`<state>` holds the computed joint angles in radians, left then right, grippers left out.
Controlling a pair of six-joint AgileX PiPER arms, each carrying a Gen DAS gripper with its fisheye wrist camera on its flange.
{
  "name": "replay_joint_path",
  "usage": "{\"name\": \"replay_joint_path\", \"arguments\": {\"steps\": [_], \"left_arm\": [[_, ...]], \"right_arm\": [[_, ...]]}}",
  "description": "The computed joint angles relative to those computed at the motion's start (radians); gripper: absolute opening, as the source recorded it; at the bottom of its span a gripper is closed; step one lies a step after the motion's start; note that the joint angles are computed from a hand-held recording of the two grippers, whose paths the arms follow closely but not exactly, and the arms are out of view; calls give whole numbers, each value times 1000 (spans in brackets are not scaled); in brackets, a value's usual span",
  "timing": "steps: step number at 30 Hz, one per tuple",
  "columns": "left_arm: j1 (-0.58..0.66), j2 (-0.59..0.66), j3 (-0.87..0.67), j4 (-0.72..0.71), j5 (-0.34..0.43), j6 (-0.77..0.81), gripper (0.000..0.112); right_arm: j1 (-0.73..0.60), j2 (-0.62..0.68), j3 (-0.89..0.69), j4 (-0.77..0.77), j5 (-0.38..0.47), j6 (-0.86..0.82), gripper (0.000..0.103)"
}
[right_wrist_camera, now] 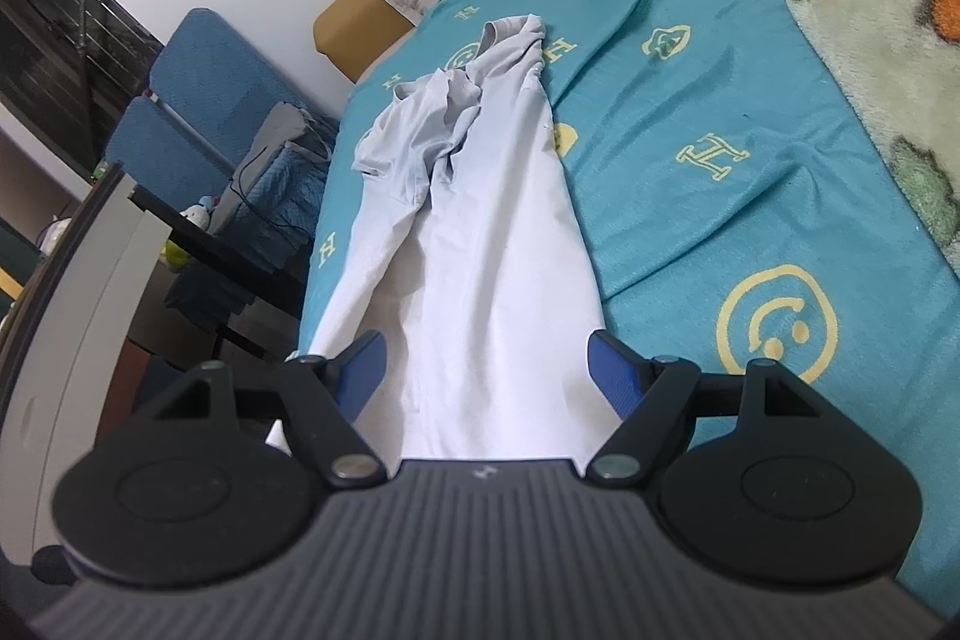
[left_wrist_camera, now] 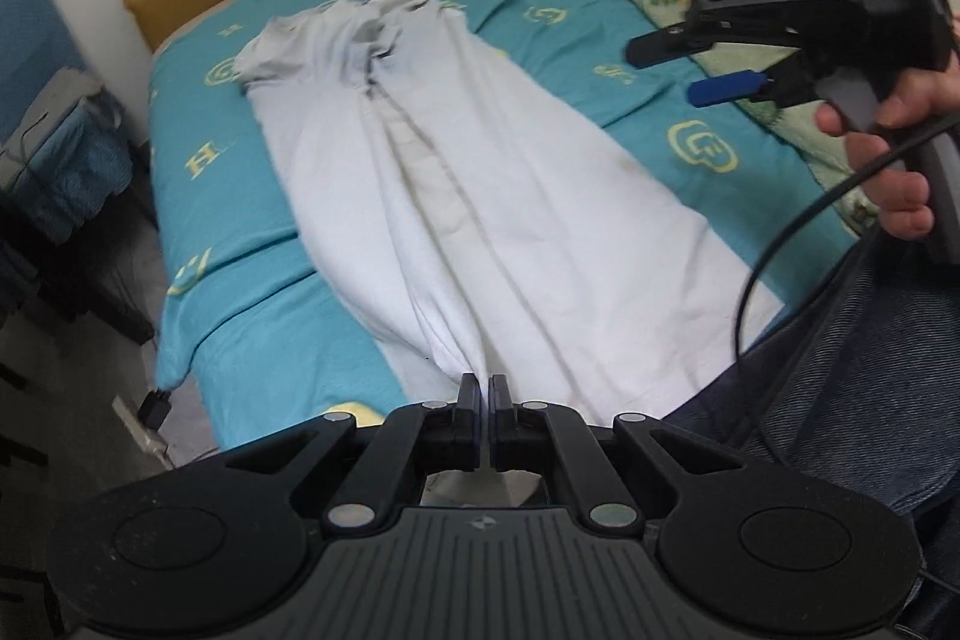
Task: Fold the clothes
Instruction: 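Grasp the hem of the white T-shirt strip with the left gripper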
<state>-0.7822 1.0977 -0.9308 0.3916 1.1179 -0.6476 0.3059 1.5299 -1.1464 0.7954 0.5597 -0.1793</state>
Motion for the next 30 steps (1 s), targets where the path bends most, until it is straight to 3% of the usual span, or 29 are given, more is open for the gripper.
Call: {"name": "replay_joint_path", "arguments": {"steps": [4,7,11,14,18,24,30], "left_arm": [[25,93,15,-111,-131,46,4],[144,118,54,-316,-242,162,17],[371,23,161,-516,-327,275,43],[607,-35,244,-671,-346,374,60],[891,-9,301,-877,-333,540,63],[947,99,307,-863,-352,498,68],[961,141,332,-991,-352,615,74]], "right_arm": [[-1,17,-10,-18,27,21,75],[-34,46,-25,11,108,11,75],[-93,71,-17,75,205,15,77],[-129,97,-6,123,265,27,77],[-131,127,-16,103,299,86,77],[-59,149,-66,-98,296,257,71],[-11,176,-110,-214,350,307,71]]}}
